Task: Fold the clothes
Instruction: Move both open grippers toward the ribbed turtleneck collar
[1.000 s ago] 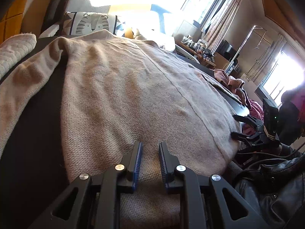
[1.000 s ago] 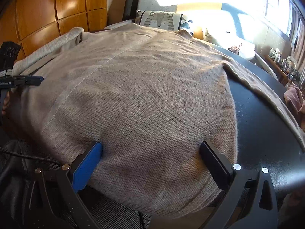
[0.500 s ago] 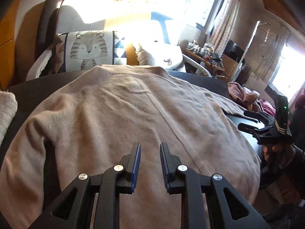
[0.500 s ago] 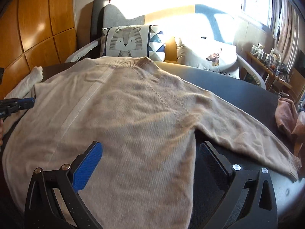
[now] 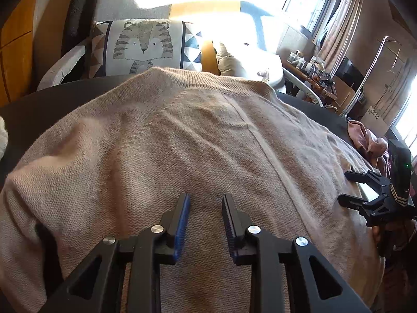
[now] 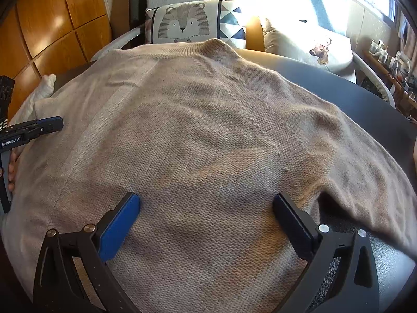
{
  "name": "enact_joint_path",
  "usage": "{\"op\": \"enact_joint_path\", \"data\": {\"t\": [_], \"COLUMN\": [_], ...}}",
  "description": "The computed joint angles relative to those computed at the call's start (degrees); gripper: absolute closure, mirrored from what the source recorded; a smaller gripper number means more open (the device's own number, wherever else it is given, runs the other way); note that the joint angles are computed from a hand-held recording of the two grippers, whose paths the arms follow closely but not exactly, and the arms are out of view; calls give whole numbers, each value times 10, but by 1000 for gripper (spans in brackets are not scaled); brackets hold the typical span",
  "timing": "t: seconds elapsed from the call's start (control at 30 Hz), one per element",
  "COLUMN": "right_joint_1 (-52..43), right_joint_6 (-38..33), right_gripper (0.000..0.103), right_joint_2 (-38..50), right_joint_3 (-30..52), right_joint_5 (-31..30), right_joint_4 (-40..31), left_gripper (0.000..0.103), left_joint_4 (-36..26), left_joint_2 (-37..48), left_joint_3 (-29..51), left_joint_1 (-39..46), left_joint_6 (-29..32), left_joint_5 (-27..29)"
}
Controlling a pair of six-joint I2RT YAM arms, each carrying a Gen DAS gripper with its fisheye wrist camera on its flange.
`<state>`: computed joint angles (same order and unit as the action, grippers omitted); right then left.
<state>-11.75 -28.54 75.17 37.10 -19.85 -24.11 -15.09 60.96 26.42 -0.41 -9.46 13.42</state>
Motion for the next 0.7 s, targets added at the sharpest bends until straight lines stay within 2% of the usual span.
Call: {"op": "enact_joint_path", "data": {"t": [0.07, 0.27, 0.33, 0.6, 0.7], "right_joint_1": [-7, -27, -32, -48, -56], "right_joint_6": [-3, -19, -24, -34, -36], "right_gripper": [0, 0, 0, 0, 0], "right_joint_2": [-9, -44, -51, -94, -116], "right_joint_3": [-7, -29, -34, -55, -68], "right_joint_5": [-4, -13, -16, -20, -22], "right_joint_4": [-3, -15, -19, -41, -48], "left_gripper": [77, 76, 76, 76, 76], "left_joint_4": [-3, -19, -29, -69, -84], "left_joint_2": [-14, -74, -91, -145, -156], "left_joint_3": [-8, -51, -60, -73, -75], "left_joint_1": [6, 78, 93, 77, 91], "left_joint_6": [-9, -20, -20, -19, -2], "left_joint_5": [9, 106, 122, 99, 113]}}
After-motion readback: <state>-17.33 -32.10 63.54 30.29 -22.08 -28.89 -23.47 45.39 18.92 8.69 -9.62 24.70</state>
